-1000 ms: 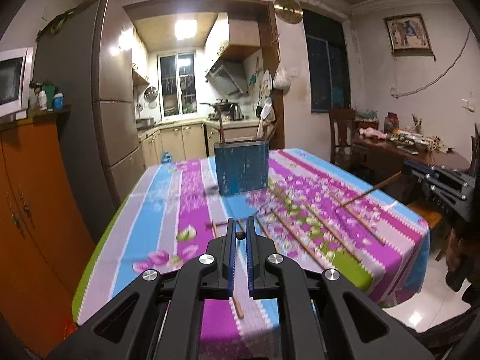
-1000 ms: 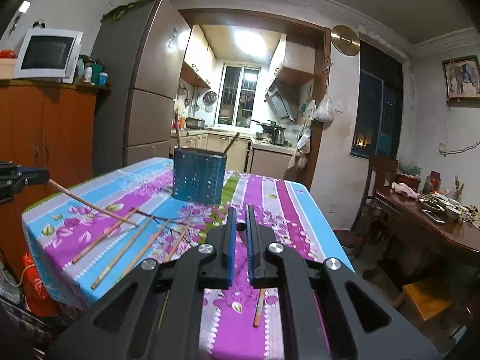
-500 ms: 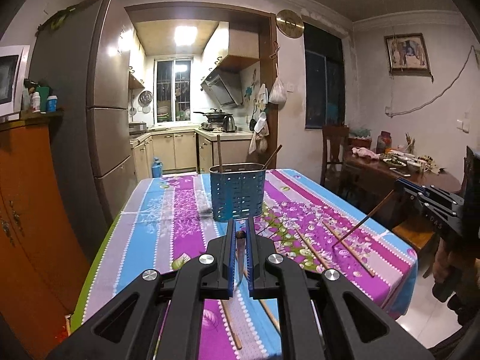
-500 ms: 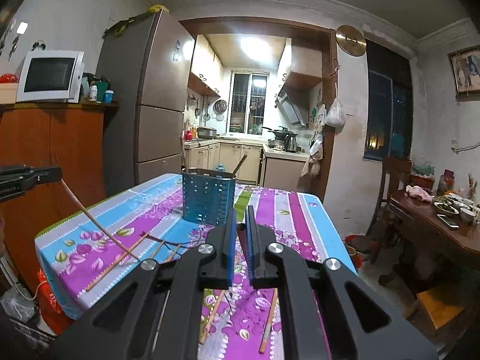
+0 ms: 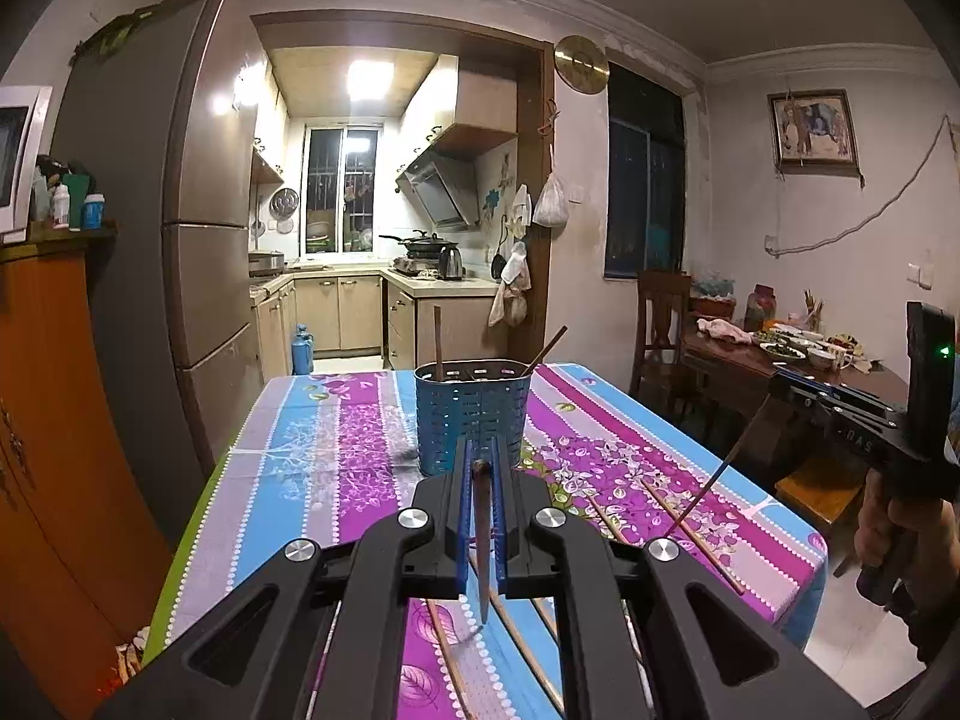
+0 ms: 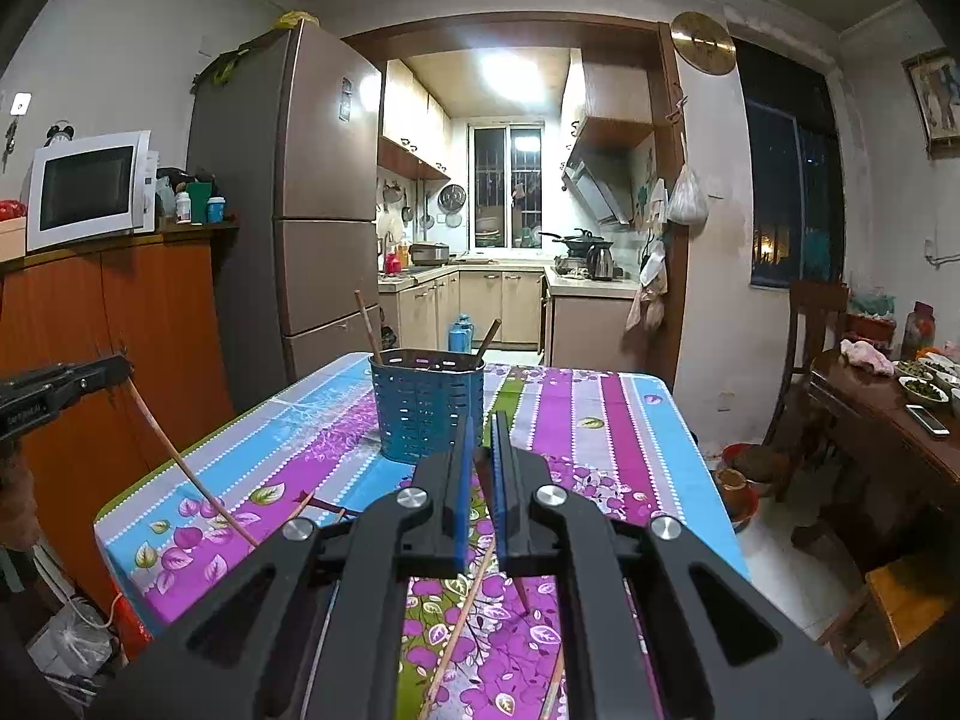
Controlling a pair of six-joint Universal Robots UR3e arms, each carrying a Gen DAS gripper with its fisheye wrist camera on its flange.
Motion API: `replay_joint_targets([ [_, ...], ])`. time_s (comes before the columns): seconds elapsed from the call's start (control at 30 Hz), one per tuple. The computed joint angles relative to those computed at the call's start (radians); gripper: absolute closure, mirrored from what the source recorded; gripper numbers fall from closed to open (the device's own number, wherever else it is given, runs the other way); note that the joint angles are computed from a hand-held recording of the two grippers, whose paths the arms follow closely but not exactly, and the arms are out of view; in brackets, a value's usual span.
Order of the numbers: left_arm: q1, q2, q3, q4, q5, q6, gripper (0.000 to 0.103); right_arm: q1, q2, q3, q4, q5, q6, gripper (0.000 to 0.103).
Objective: Organize utensils
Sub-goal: 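Lift the chopstick with the left gripper toward the blue holder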
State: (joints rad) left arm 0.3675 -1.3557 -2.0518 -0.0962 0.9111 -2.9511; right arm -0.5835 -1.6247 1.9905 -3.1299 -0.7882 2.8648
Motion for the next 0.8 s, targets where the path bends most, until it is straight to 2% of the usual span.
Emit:
replay_joint_targets([
  [0.5,-0.054,-0.122,0.153,0.021,0.021,-0.035,0.096,0.043,0.070,-0.138,0.014,-0.040,0.024,0.099],
  [0.7,-0.080,-0.185,0.240,-0.004,0.035,-0.037,0.096,0.049,0.122,-0.227,0.092,-0.021,0.020,0.099],
  [0.8,-0.095,-0.244,0.348,-0.035,0.044,-0.043,0.096,0.076,0.173,-0.320,0.142,-0.026,0.016,0.099],
])
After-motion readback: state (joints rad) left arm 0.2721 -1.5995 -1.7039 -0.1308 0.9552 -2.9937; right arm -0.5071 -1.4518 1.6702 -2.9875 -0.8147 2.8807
